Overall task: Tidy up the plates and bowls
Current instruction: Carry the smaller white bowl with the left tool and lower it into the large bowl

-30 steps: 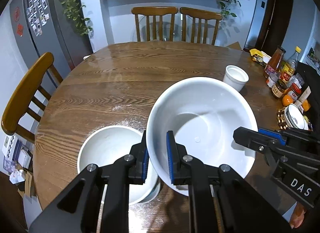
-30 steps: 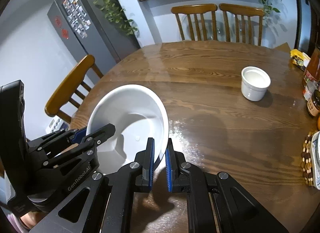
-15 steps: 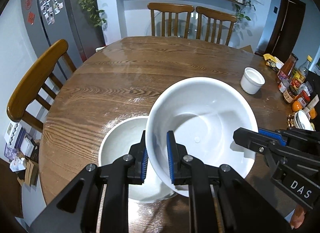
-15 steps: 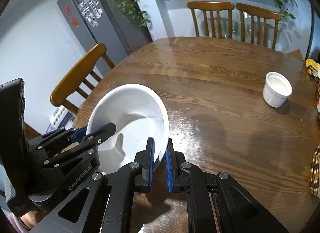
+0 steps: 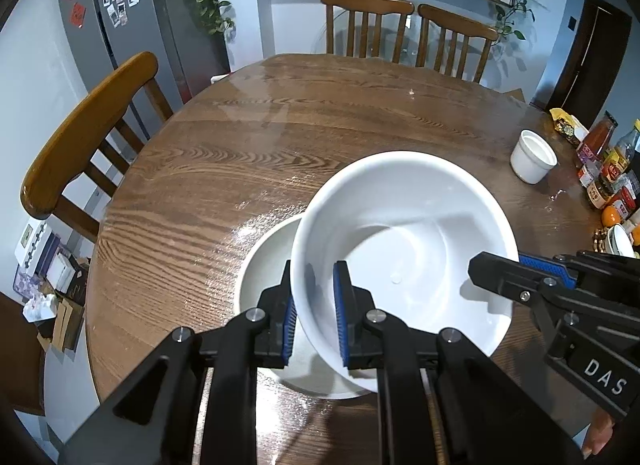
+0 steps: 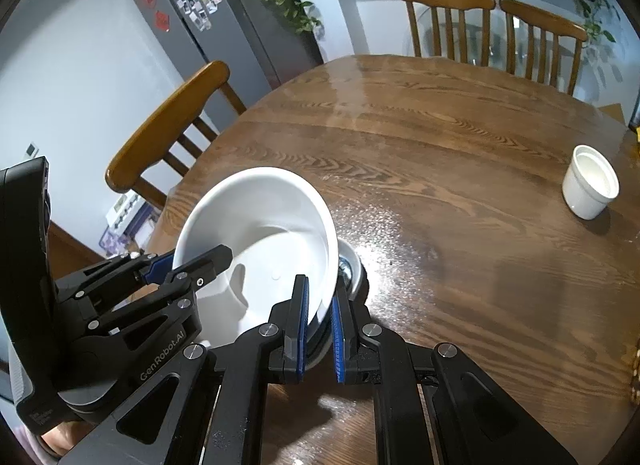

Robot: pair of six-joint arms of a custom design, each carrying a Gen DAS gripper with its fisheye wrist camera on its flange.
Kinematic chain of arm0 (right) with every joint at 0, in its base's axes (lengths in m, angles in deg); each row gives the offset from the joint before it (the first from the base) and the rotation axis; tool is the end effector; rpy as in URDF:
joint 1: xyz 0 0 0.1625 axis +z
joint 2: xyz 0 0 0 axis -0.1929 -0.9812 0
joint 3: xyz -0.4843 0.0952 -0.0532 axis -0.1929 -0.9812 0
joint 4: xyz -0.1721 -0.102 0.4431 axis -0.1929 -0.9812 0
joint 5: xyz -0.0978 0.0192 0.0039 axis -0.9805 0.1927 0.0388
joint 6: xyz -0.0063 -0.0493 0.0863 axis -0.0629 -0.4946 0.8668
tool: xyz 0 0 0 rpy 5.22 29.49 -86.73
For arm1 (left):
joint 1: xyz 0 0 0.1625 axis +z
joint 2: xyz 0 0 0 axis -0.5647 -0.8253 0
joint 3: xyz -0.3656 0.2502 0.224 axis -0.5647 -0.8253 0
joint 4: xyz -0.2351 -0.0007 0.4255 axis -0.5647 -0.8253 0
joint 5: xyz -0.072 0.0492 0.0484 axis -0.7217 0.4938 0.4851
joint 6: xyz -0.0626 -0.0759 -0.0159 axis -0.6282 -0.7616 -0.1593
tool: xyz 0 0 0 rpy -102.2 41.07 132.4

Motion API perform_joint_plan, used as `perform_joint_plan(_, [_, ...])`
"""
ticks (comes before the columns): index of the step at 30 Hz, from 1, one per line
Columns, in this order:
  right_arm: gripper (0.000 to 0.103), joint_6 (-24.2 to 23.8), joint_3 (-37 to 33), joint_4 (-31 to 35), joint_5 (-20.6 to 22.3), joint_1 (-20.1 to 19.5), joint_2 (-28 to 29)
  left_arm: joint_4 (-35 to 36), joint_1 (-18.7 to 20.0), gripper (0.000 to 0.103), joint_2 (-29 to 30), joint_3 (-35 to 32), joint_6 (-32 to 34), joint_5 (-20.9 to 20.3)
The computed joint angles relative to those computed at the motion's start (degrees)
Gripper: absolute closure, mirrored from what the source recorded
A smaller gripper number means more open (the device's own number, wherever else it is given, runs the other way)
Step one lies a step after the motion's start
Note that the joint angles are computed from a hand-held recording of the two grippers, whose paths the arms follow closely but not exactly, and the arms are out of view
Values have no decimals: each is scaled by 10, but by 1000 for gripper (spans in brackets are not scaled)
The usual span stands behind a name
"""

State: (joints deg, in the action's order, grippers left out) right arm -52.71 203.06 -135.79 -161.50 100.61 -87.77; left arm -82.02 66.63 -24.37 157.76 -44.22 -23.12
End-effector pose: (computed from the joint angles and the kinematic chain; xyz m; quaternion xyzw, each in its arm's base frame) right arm 0.1089 -0.5400 0.2779 0.3041 -0.9272 0.1516 0.1575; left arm -0.3570 -0.4810 0.0274 0.0513 0.8680 -0.3187 0.3774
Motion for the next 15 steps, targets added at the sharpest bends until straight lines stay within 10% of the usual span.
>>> perform_joint_plan(15, [91, 19, -19, 51, -18, -3, 36, 49, 26, 90, -9, 1, -39, -29])
